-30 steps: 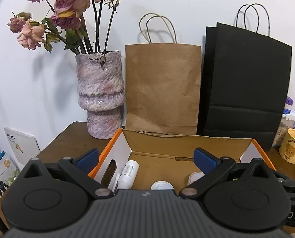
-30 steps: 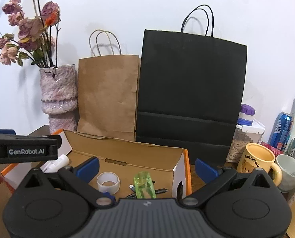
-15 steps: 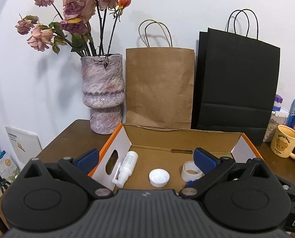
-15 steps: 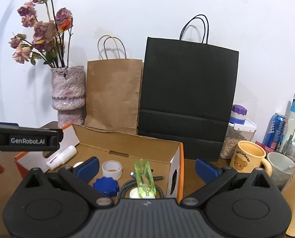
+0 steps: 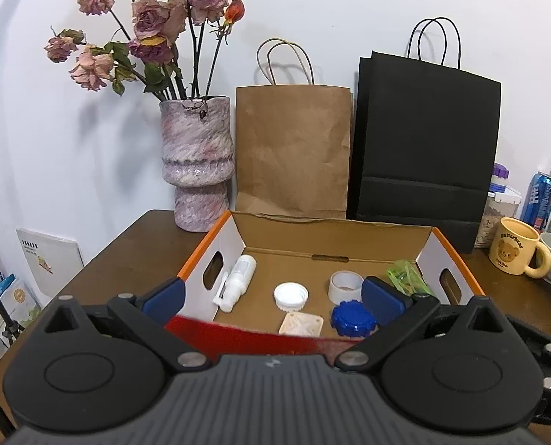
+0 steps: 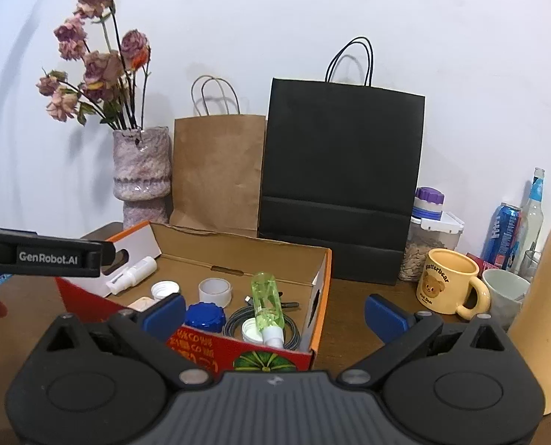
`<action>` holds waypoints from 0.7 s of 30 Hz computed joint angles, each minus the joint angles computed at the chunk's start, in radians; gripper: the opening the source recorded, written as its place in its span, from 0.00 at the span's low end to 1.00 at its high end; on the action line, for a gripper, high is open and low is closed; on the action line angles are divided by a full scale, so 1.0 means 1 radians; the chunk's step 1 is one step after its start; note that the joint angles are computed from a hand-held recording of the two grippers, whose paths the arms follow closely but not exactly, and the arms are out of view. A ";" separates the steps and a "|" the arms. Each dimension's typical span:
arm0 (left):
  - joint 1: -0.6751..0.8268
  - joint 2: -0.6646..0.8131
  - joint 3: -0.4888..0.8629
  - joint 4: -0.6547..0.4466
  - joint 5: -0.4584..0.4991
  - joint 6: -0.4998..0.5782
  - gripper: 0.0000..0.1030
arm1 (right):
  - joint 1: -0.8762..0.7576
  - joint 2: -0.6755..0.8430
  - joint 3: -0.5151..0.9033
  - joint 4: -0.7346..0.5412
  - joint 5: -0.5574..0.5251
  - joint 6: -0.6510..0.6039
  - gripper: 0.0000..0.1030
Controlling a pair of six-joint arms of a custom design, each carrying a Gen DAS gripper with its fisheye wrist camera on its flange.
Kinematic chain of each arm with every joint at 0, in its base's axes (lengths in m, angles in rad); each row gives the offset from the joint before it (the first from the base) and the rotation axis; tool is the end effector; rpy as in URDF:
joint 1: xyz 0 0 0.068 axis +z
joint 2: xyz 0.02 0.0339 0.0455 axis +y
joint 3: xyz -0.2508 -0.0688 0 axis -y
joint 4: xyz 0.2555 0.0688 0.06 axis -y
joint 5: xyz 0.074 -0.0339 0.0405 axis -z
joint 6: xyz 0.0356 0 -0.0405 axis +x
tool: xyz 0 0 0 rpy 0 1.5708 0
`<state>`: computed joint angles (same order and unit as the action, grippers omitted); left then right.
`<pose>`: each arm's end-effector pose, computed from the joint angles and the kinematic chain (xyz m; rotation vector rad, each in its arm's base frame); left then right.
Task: Organize rigid objects
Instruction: 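Withdraw both open grippers from the box toward the white container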
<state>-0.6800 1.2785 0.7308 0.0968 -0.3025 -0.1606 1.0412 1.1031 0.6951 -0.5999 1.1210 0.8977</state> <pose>0.2355 -0.1768 0.2248 0.3286 1.9804 -0.2331 0.1353 0.1676 0.2154 0.2102 1.9426 -0.2243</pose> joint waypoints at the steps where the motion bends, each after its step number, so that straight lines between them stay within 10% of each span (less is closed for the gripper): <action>1: -0.004 -0.018 -0.011 -0.008 -0.003 -0.004 1.00 | 0.020 -0.005 -0.001 -0.027 0.012 0.023 1.00; 21: -0.147 -0.246 -0.214 -0.127 -0.096 -0.052 1.00 | 0.362 0.103 -0.007 -0.494 0.030 0.634 1.00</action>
<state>-0.8274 1.0324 0.5166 -0.0301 -0.3984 -0.2129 1.4034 1.2059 0.6885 -1.0944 1.1507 1.5322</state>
